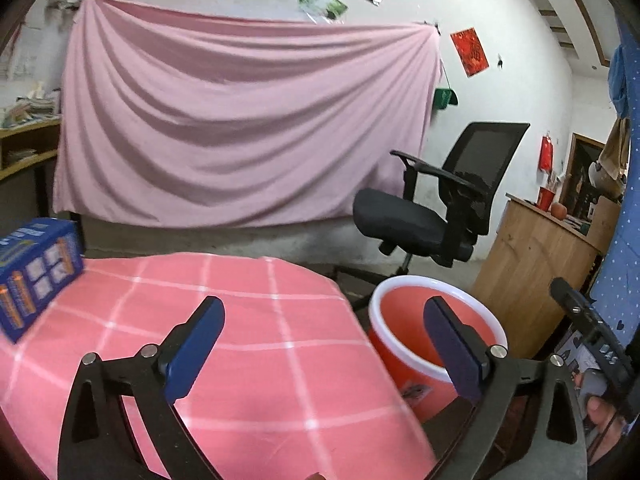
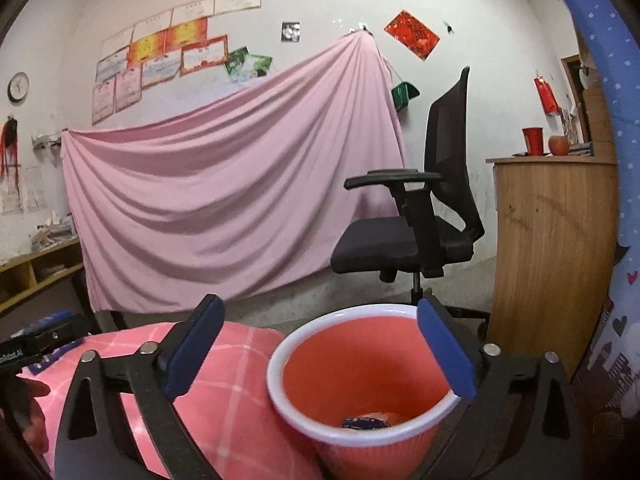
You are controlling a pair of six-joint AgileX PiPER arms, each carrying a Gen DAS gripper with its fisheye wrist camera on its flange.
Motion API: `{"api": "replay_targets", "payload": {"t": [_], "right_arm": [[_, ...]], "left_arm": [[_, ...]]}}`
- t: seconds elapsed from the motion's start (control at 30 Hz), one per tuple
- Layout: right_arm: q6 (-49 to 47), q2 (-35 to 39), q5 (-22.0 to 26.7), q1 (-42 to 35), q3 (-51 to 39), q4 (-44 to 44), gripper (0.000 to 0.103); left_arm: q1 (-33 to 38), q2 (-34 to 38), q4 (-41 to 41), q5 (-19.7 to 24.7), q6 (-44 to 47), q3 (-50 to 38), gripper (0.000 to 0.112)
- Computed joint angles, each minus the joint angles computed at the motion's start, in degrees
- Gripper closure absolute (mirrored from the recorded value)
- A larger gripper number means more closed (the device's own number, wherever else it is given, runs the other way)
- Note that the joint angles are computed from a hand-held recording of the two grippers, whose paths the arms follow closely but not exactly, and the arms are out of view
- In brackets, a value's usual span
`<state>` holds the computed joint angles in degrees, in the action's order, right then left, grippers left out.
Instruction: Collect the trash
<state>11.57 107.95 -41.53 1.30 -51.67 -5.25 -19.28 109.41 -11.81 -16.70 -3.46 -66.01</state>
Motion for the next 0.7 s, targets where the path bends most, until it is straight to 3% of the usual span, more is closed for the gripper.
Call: {"api": "replay_targets", "payload": {"t": [0.13, 0.3, 0.7], "right_arm": [[-2.78, -3.98, -4.94, 2.47, 7.07, 3.82, 0.000], [-5.92, -8.24, -7.36, 5.86, 13.27, 7.33, 0.000], [-18.14, -17.02, -10.40, 21.05, 26.74, 26.60, 0.000]], "left_arm": [[-0.11, -5.88, -1.36, -6.15, 1.35, 10.02, 0.012], [-1.40, -12.20, -7.09, -11.46, 6.31, 19.46, 0.011], [-3.04, -22.49, -7.83, -18.60, 8.27, 37.19, 0.011]]}}
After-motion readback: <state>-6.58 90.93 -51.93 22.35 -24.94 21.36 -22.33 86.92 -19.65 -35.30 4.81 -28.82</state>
